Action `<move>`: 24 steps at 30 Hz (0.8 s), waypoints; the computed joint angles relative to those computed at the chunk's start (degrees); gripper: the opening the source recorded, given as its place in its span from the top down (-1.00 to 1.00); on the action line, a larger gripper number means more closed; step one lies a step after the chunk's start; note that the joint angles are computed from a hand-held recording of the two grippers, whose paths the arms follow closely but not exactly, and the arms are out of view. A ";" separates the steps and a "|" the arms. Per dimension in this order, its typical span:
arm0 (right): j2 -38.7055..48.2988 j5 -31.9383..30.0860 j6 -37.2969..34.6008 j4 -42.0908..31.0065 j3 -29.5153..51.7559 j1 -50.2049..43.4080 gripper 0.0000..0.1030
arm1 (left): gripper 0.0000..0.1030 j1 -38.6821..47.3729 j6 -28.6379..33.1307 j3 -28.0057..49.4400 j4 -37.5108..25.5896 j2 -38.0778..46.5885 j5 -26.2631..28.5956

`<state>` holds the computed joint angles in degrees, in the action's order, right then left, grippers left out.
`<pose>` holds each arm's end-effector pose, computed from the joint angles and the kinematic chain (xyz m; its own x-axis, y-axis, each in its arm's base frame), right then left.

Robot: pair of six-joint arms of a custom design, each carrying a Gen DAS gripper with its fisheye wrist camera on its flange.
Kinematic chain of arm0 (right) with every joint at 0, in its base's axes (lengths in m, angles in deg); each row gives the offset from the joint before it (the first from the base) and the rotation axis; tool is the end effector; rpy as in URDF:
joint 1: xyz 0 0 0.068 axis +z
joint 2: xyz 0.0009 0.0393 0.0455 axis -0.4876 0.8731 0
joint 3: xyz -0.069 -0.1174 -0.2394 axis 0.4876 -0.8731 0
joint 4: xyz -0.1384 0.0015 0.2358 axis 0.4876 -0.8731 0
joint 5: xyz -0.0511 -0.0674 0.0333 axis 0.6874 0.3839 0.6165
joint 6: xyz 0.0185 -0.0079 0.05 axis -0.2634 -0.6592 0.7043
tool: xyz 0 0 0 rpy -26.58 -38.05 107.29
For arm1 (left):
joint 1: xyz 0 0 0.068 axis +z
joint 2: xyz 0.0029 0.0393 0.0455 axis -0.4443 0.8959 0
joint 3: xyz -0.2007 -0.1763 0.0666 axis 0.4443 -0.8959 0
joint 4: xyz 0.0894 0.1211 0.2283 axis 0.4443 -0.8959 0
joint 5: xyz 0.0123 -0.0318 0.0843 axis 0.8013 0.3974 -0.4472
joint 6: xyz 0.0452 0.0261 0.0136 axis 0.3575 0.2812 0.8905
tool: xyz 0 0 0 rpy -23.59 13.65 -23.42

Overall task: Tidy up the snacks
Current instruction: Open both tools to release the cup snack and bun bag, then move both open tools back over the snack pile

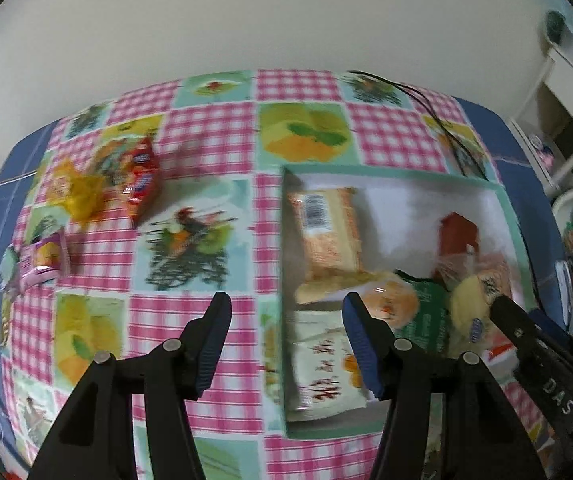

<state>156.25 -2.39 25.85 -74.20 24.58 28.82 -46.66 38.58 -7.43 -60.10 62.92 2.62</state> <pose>0.1765 0.2547 0.2089 -0.7676 0.4875 -0.4161 0.4571 0.8715 0.1779 0.2488 -0.0902 0.2234 -0.9063 0.1570 -0.3924 0.1800 0.9834 -0.0221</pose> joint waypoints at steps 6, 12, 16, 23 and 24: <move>2.82 -0.58 -1.12 -1.03 2.81 0.56 -0.29 | -0.19 5.01 0.84 -0.47 -0.48 -1.54 -0.94; 4.25 -0.67 -2.47 -1.02 4.32 0.65 -0.53 | -0.63 8.52 0.54 -0.62 0.06 -1.65 -1.15; 5.36 -0.01 -3.30 -1.74 5.62 0.84 -0.91 | -0.80 9.74 -0.41 -1.27 1.00 -1.80 -2.49; 6.55 1.15 -4.02 -2.15 7.21 1.37 -1.00 | -0.81 12.09 -0.68 -1.74 1.13 -1.81 -2.23; 6.77 1.30 -4.07 -2.28 7.46 1.44 -1.00 | -0.81 12.29 -0.59 -1.77 1.15 -1.81 -2.25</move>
<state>163.03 -1.10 21.79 -76.49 32.04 30.26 -34.37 37.98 -9.20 -58.95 61.11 0.36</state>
